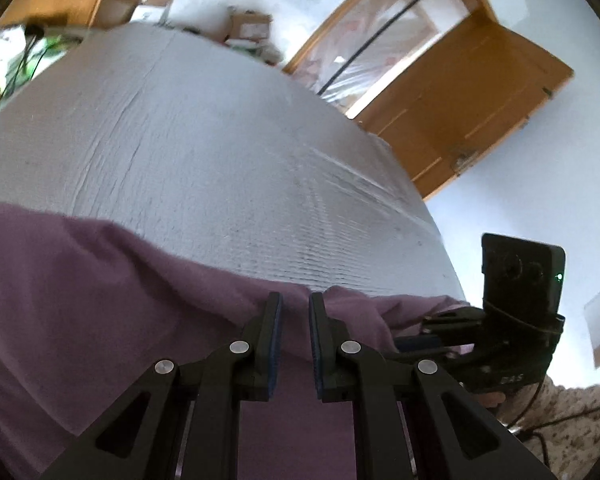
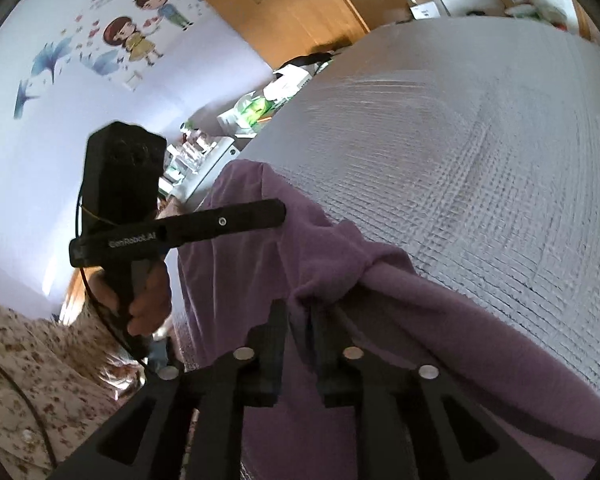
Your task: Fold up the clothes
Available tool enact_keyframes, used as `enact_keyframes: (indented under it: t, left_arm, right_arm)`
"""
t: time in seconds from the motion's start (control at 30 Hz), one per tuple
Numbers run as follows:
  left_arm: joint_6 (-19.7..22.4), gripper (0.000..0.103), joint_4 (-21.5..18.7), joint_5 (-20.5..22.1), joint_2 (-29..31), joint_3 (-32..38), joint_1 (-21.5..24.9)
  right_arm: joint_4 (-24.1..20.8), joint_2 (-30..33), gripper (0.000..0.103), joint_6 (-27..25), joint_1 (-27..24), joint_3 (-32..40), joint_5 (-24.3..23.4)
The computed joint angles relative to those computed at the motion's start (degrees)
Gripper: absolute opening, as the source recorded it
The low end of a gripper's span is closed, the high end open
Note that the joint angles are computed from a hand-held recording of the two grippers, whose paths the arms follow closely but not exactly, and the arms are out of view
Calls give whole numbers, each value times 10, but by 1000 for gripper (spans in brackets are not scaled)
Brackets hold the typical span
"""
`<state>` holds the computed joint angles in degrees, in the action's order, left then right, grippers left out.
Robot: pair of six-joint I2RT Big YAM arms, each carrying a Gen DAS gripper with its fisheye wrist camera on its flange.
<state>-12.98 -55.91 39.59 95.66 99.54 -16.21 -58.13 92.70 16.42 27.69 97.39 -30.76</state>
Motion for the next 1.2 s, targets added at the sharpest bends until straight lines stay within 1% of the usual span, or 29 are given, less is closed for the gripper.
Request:
enact_keyframes:
  t: [0.07, 0.1, 0.2, 0.27, 0.3, 0.43, 0.57, 0.67, 0.7, 0.8, 0.83, 0.9, 0.93, 1.0, 1.07, 1.1, 1.13, 1.2]
  left_arm:
    - [-5, 13, 13, 19, 0, 7, 0]
    - [6, 13, 13, 26, 2, 15, -3]
    - [50, 13, -26, 12, 25, 52, -18]
    - [59, 13, -58, 9, 44, 72, -22]
    - [59, 13, -64, 10, 49, 73, -22]
    - [42, 13, -51, 18, 43, 52, -12]
    - [47, 13, -63, 18, 49, 58, -8]
    - [49, 13, -71, 15, 52, 59, -8]
    - [47, 13, -75, 14, 58, 69, -10]
    - [46, 13, -80, 7, 68, 93, -14]
    - [47, 13, -82, 6, 71, 102, -15]
    - [56, 13, -96, 18, 84, 129, -16]
    - [68, 19, -116, 19, 97, 153, -19]
    - [91, 22, -157, 22, 121, 198, -27]
    - [111, 22, -192, 34, 141, 233, -33]
    - [122, 24, -207, 41, 148, 247, -36]
    - [127, 25, -213, 43, 150, 251, -40]
    - [143, 25, -230, 33, 157, 268, -48]
  right_arm:
    - [-1, 4, 17, 6, -1, -1, -7]
    - [3, 4, 17, 8, 0, -3, -14]
    - [19, 3, 18, 14, 0, -9, -29]
    - [28, 0, 18, 36, -8, -15, -39]
    - [36, 0, 18, 48, -13, -18, -48]
    - [56, 6, 22, 96, -29, -21, -70]
    - [69, 25, 23, 139, -39, -12, -105]
    - [78, 33, 23, 163, -43, -9, -110]
    - [83, 34, 23, 170, -43, -9, -108]
    - [101, 29, 23, 170, -38, -14, -79]
    - [104, 27, 20, 162, -36, -13, -68]
    - [109, 19, 17, 135, -29, -14, -38]
    - [110, 13, 17, 119, -26, -15, -23]
    - [108, 5, 17, 87, -19, -17, -1]
    - [104, -2, 17, 62, -14, -19, 13]
    - [103, -5, 17, 52, -11, -20, 20]
    - [99, -7, 16, 43, -8, -19, 35]
    - [93, -11, 15, 27, -2, -17, 65]
